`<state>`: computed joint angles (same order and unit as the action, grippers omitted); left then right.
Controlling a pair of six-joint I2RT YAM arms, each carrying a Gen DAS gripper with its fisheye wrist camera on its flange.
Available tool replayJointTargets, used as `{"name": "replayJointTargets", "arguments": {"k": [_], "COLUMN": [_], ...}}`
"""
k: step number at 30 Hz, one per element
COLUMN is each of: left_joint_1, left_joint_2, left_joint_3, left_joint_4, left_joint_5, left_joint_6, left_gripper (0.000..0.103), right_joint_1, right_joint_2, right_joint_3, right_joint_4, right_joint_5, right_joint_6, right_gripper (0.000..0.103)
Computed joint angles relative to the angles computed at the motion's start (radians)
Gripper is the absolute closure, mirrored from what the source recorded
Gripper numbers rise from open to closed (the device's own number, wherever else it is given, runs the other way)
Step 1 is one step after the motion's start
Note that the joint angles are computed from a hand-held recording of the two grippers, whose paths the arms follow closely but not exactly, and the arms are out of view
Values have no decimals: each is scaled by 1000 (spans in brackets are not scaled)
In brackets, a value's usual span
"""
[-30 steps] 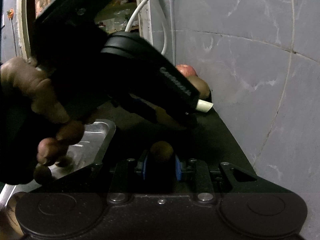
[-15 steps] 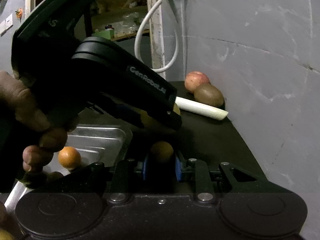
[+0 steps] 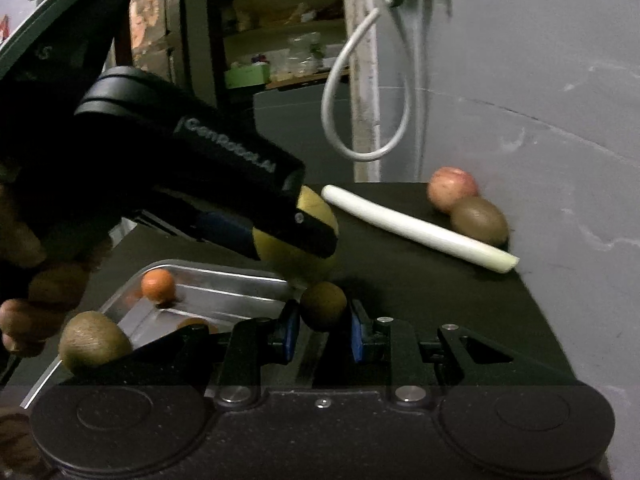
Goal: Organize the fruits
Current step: 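Lower the green pear into the tray and open the left tool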
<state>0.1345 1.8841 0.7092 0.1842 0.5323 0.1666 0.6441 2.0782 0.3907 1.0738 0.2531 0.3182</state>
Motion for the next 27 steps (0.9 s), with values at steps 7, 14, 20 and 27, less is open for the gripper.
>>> {"name": "replayJointTargets", "arguments": {"k": [7, 14, 20, 27], "left_joint_1": [69, 105, 102, 81], "left_joint_2": [25, 28, 23, 30], "left_joint_3": [-5, -10, -17, -15], "left_joint_4": [-28, -32, -24, -19], "left_joint_5": [-41, -31, -43, -80], "left_joint_6": [30, 29, 13, -5], "left_gripper": [46, 46, 46, 46], "right_joint_1": [30, 49, 49, 43], "right_joint_2": [30, 46, 52, 53], "right_joint_3": [51, 88, 106, 116], "right_joint_4": [-44, -94, -128, -150], "right_joint_5": [-41, -60, -70, -88], "right_joint_6": [-17, -28, -24, -26], "right_gripper": [75, 75, 75, 73]}}
